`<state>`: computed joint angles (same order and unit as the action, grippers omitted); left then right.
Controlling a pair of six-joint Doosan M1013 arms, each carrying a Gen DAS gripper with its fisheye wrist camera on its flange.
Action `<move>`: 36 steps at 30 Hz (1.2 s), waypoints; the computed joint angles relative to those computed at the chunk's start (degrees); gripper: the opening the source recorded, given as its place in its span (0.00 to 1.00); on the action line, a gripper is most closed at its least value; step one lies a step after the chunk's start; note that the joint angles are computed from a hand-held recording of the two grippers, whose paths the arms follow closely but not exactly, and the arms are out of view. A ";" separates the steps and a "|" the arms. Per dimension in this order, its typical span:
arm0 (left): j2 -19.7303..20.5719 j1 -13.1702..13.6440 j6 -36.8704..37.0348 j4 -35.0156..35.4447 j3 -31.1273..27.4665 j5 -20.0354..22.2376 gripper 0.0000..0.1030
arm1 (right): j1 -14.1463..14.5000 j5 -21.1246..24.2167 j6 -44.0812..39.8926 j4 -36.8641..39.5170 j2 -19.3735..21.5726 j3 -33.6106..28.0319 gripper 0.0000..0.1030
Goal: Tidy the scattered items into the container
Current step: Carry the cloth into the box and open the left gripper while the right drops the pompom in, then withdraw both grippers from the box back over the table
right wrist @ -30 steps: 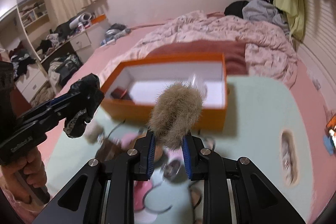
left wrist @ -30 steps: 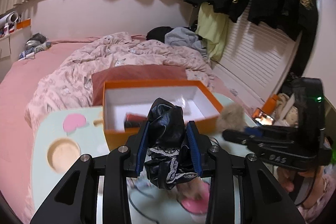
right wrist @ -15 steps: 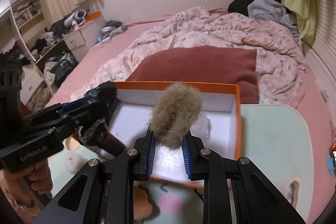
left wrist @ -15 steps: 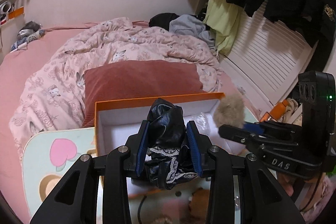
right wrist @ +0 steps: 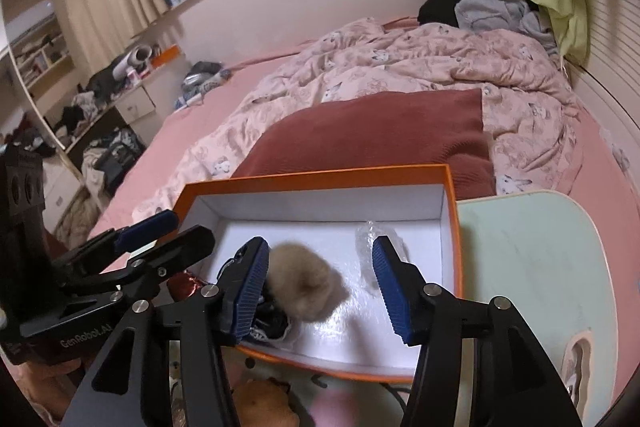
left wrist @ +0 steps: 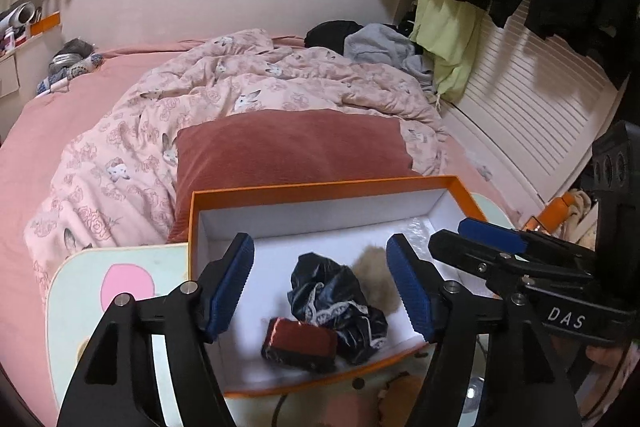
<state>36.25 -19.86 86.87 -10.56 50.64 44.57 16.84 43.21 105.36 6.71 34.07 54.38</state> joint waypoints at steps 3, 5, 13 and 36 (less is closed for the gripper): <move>-1.08 -0.10 0.02 0.05 1.42 -0.65 0.67 | 0.33 -1.33 1.11 -1.28 -1.43 1.88 0.52; -2.13 -0.22 -0.02 -0.09 2.82 -1.50 0.67 | 0.61 -2.37 1.71 -2.19 -2.70 3.62 0.52; -9.31 -0.94 -3.53 2.53 13.89 -7.06 0.67 | 2.96 -5.29 5.62 -10.56 -10.01 14.65 0.58; -15.28 -4.32 -12.02 12.63 27.65 0.09 0.72 | 6.84 7.30 5.43 -16.47 -12.01 22.64 1.00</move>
